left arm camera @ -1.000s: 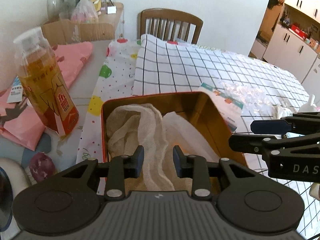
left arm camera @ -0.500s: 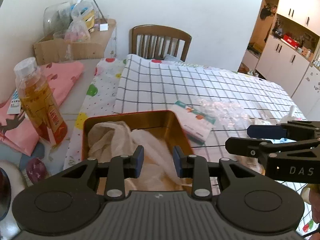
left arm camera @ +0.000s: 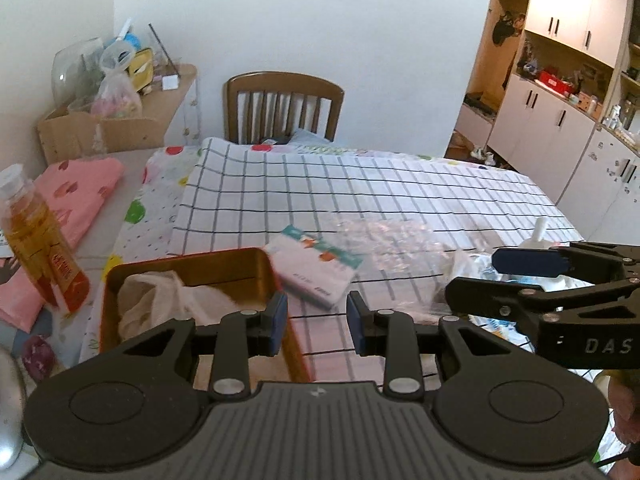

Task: Organize soft objects
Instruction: 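Move the left tool to the cotton swab pack while the right tool approaches the yellow duck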

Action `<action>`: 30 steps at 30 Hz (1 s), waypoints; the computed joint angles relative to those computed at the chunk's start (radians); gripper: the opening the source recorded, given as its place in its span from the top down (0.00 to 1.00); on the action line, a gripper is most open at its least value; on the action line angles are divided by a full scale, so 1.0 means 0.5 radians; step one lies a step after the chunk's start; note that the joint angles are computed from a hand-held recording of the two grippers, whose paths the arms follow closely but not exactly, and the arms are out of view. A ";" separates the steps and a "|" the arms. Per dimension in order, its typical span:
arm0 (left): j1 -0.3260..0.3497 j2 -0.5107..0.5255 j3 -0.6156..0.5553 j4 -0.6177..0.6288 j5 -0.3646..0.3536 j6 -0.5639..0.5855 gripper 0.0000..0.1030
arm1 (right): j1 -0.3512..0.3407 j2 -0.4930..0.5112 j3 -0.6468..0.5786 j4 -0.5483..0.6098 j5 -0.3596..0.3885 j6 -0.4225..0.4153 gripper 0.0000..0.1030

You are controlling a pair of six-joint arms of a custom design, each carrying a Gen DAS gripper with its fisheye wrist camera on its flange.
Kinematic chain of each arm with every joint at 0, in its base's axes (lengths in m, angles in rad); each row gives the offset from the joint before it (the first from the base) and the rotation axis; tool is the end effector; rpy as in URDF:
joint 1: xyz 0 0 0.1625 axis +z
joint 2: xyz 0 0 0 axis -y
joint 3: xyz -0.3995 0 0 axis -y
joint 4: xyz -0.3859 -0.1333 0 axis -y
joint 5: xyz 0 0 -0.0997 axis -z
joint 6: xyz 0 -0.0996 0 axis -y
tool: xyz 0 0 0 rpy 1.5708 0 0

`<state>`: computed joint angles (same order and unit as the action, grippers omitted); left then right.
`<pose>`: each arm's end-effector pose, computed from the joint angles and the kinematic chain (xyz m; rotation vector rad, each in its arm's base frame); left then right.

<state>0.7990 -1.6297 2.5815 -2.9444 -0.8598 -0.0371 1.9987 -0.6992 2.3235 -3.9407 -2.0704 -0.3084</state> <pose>-0.0826 -0.3692 0.2190 0.7166 2.4186 -0.8623 0.2512 -0.3445 0.0377 0.6699 -2.4327 1.0184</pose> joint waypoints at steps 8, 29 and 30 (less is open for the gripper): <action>-0.154 0.186 0.041 -0.183 0.049 -0.106 0.34 | -0.191 -0.225 0.257 -0.187 0.058 -0.126 0.24; -0.253 1.017 -0.046 -0.857 0.039 -0.176 0.04 | -0.717 -0.326 0.582 -0.479 0.301 -0.518 0.02; -0.245 1.046 -0.055 -0.872 0.037 -0.188 0.04 | -0.732 -0.316 0.580 -0.473 0.307 -0.528 0.02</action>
<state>0.6764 -1.1065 2.5542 -3.3803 -0.8411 -0.1309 1.6325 -0.8573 2.6136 -4.1772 -1.9169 -0.5723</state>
